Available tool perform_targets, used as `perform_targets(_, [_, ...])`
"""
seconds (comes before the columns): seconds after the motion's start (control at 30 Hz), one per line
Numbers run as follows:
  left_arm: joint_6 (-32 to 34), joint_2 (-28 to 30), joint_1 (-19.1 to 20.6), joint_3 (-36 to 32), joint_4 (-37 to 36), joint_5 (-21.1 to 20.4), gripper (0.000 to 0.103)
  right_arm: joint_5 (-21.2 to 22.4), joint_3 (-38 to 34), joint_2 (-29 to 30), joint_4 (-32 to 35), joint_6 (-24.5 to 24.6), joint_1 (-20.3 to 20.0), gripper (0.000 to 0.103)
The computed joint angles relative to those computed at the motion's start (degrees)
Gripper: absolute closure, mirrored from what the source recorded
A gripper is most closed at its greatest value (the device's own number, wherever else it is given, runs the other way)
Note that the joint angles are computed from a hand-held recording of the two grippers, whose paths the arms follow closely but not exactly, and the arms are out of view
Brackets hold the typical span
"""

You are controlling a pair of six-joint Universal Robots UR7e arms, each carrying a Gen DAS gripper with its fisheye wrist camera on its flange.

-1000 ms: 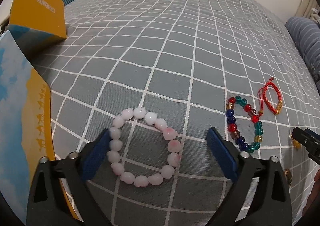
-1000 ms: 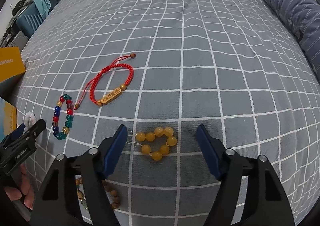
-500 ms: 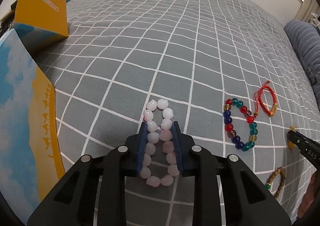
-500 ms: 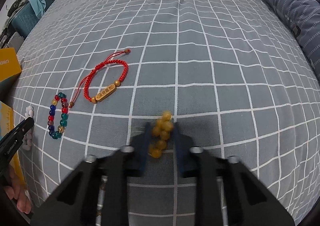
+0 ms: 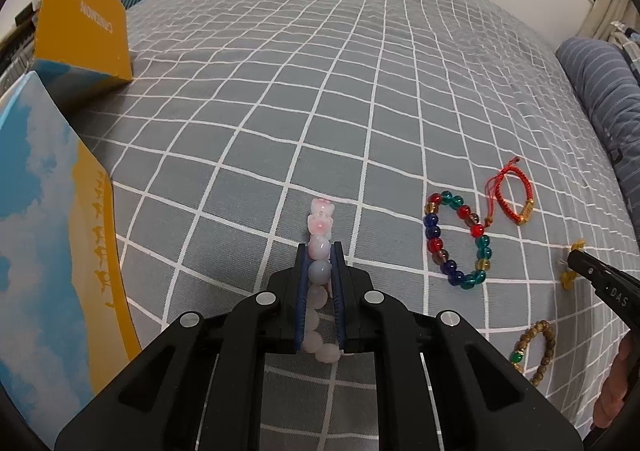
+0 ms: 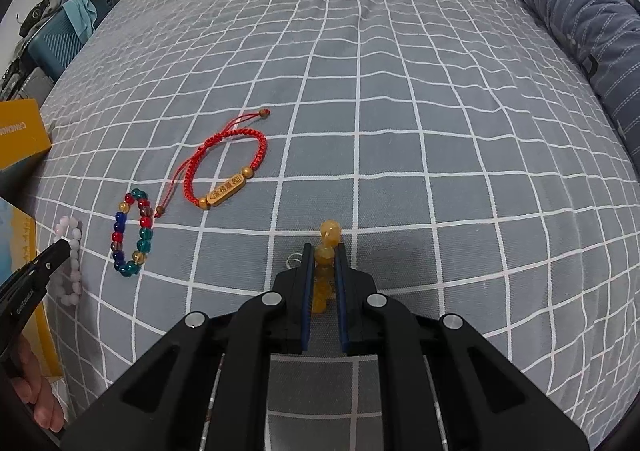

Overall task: Organize jewelry
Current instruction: 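Grasp the pink-white bead bracelet with the left tool while the right grasps the amber bracelet, then carry both bracelets over the white box with both tools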

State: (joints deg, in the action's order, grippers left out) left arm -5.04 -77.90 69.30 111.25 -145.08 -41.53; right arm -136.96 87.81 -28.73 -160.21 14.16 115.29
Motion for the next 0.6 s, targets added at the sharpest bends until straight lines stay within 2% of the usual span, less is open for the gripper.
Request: perform_targets(0.6, [0.4,-3.5,-3.4,1.2,1.8,-1.6,0.093,-1.3,1.0,-1.1,-3.3,-1.6,2.1,0.094])
